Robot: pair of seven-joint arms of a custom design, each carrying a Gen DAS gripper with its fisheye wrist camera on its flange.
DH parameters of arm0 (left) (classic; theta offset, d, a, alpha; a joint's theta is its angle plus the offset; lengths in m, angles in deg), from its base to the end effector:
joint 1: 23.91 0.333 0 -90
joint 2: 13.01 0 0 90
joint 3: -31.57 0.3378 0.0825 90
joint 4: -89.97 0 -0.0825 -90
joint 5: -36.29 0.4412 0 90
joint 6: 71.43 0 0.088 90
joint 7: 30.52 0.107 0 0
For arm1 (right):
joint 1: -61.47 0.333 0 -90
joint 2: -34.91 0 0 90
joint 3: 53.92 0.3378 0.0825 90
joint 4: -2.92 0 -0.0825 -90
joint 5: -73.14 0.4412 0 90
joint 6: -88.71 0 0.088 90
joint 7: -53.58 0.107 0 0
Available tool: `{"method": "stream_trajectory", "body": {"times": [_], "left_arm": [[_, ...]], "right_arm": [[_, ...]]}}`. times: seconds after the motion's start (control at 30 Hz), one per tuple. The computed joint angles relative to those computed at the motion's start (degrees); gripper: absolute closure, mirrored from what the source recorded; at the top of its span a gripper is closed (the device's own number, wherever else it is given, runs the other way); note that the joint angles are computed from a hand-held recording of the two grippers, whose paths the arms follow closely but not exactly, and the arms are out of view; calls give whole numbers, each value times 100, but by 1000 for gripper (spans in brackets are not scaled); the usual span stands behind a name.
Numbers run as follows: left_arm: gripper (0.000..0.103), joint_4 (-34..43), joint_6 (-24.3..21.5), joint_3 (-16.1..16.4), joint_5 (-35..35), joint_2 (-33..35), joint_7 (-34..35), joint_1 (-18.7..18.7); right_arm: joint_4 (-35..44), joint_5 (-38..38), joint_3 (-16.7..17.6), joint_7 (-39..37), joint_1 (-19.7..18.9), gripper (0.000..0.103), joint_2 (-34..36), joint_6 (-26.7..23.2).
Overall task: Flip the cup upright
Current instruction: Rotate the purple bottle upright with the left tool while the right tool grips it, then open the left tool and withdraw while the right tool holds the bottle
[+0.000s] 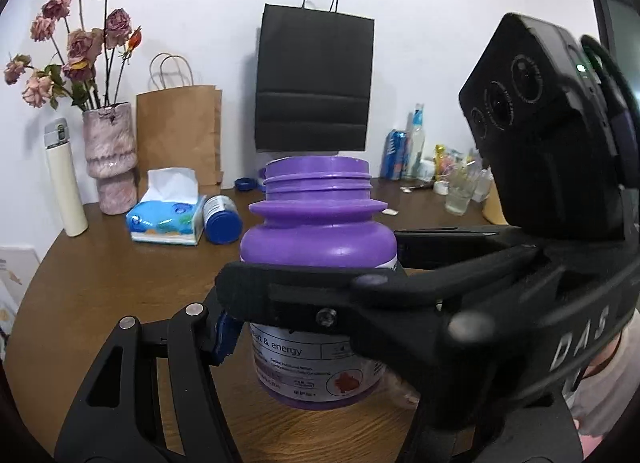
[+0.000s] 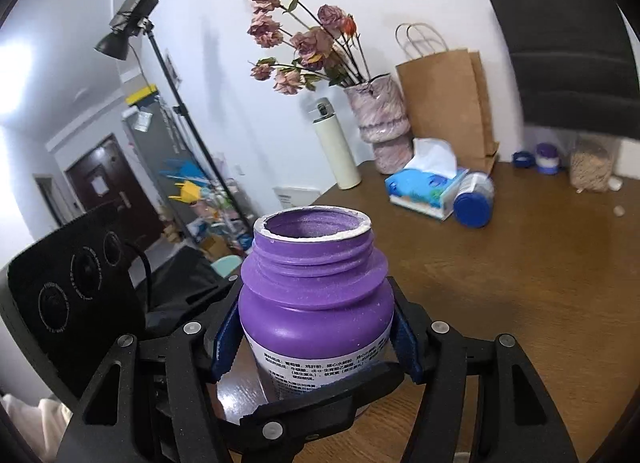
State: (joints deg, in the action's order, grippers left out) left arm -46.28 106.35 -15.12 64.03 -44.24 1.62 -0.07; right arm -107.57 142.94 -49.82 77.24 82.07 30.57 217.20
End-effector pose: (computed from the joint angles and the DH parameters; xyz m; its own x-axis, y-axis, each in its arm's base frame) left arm 0.4453 -0.2915 0.5643 -0.0859 -0.9925 0.0868 -0.4006 -0.0453 -0.9151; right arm 0.5612 0.2894 0.5850 0.8624 -0.3471 -0.3686 -0.4773 -0.3144 -0.8206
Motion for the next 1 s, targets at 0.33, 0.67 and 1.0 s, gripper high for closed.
{"method": "stream_trajectory", "body": {"times": [0.33,0.67,1.0], "left_arm": [[43,83,499,-659,-248,-135,-83,673],[43,220,405,-1191,-575,-32,264,948],[43,94,-416,-650,-505,629,198,-141]], "right_arm": [[-656,432,60,-1778,270,35,-488,1553],[-439,868,-161,-1548,-74,35,-215,495],[-1137,586,-103,-1974,122,37,-398,1327]]}}
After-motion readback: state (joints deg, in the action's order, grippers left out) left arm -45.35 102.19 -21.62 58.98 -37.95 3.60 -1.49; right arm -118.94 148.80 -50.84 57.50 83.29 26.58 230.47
